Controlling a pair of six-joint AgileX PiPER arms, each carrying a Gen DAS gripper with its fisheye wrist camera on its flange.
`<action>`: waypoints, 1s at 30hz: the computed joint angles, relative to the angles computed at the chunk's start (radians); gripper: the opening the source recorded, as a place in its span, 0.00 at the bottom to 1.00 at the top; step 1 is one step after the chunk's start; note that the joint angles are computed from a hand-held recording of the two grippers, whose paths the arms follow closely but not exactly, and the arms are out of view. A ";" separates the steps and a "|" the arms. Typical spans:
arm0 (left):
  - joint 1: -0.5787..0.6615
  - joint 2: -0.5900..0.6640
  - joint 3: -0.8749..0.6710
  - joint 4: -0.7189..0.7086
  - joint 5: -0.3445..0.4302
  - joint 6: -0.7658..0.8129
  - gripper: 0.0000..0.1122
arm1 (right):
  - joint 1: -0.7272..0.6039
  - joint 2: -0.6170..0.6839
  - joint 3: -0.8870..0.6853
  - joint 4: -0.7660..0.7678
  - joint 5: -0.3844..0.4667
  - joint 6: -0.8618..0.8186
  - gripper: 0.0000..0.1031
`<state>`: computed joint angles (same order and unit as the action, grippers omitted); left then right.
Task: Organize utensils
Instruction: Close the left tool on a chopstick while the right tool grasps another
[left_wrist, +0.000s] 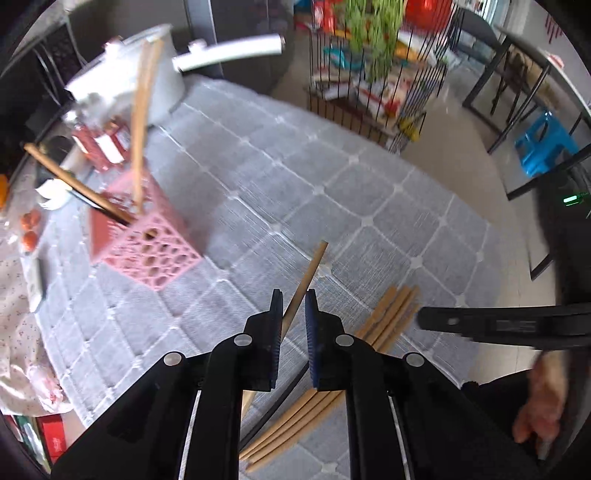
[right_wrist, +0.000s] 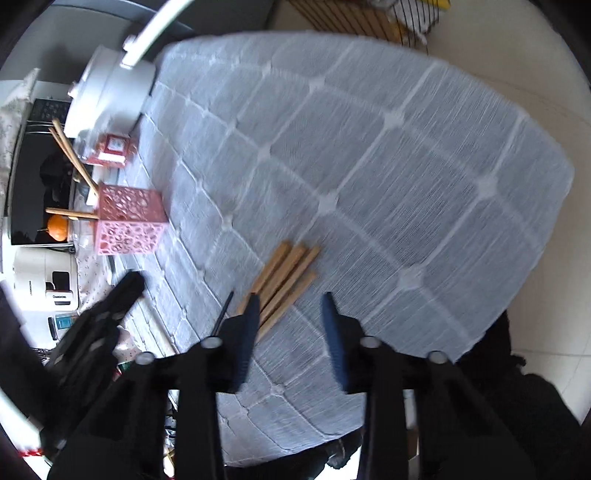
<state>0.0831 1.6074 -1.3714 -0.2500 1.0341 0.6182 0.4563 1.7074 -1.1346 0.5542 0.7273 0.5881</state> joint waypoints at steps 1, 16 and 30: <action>0.029 -0.013 -0.011 -0.018 0.020 0.025 0.10 | 0.014 0.013 -0.011 -0.023 -0.001 0.030 0.22; 0.141 -0.122 0.049 -0.077 0.058 0.125 0.09 | 0.045 0.125 -0.054 0.021 -0.064 0.105 0.17; 0.274 -0.202 0.018 -0.216 0.135 0.251 0.09 | 0.091 -0.055 -0.011 -0.191 -0.129 0.155 0.09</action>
